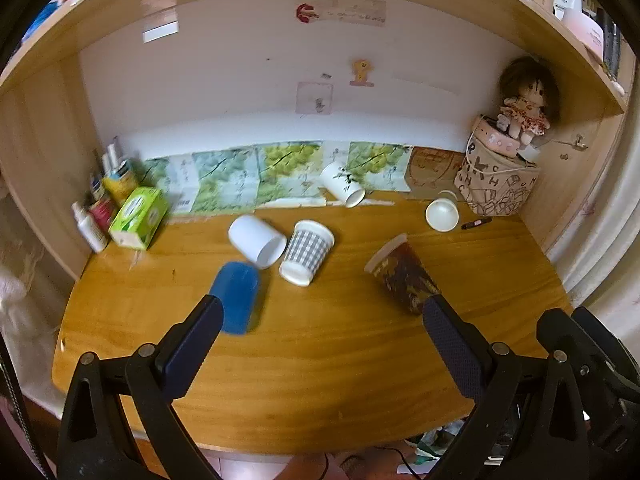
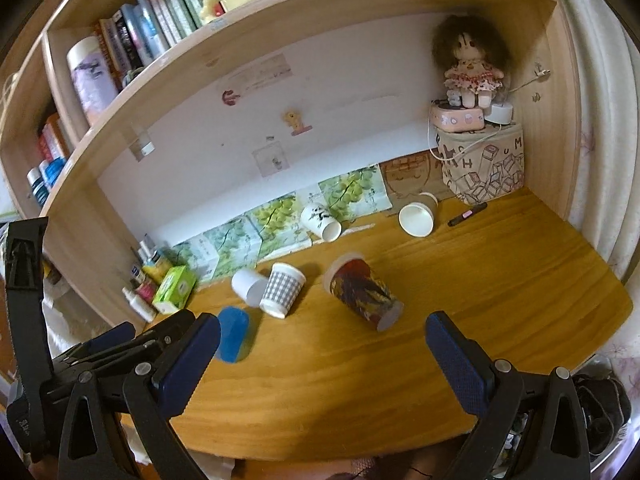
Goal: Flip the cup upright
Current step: 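Move the right tool toward the white cup with brown sleeve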
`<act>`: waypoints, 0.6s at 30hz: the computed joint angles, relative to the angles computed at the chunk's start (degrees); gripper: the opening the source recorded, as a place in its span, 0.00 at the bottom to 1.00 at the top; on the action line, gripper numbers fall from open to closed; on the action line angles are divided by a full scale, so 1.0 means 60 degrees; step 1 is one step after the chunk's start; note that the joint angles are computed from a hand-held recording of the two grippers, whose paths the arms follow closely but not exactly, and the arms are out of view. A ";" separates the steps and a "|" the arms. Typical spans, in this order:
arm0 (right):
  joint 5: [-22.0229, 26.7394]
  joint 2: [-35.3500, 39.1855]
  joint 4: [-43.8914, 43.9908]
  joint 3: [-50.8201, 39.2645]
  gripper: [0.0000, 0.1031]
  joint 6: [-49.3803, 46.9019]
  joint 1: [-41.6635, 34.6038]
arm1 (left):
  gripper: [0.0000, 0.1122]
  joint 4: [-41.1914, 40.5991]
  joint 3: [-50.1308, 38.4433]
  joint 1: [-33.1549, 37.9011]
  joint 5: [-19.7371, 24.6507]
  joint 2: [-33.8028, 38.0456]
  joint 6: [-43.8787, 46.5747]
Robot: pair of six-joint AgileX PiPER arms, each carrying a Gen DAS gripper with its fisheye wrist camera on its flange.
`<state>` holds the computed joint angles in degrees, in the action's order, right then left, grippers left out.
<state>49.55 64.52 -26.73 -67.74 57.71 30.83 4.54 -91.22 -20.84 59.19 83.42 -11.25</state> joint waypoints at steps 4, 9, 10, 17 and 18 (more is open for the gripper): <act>0.0207 0.0695 -0.0559 -0.0735 0.99 0.0347 0.0223 | 0.90 -0.0960 -0.0883 0.0561 0.0148 0.0693 0.1164; 0.0449 0.1436 -0.1403 -0.1466 0.99 0.0735 0.0563 | 0.89 -0.2119 -0.1609 0.1218 0.0276 0.1458 0.2453; 0.0450 0.1537 -0.1458 -0.1554 0.99 0.0752 0.0569 | 0.89 -0.2328 -0.1739 0.1326 0.0343 0.1617 0.2660; 0.0664 0.2185 -0.1729 -0.2210 0.99 0.0438 0.0449 | 0.89 -0.3414 -0.2540 0.1843 0.1248 0.2593 0.3687; 0.0737 0.2243 -0.1744 -0.2300 0.99 0.0325 0.0433 | 0.89 -0.3479 -0.2617 0.1875 0.1373 0.2669 0.3779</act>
<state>53.98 77.97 -37.20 -81.54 59.67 33.43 -16.34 -106.92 -9.59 67.42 99.44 11.42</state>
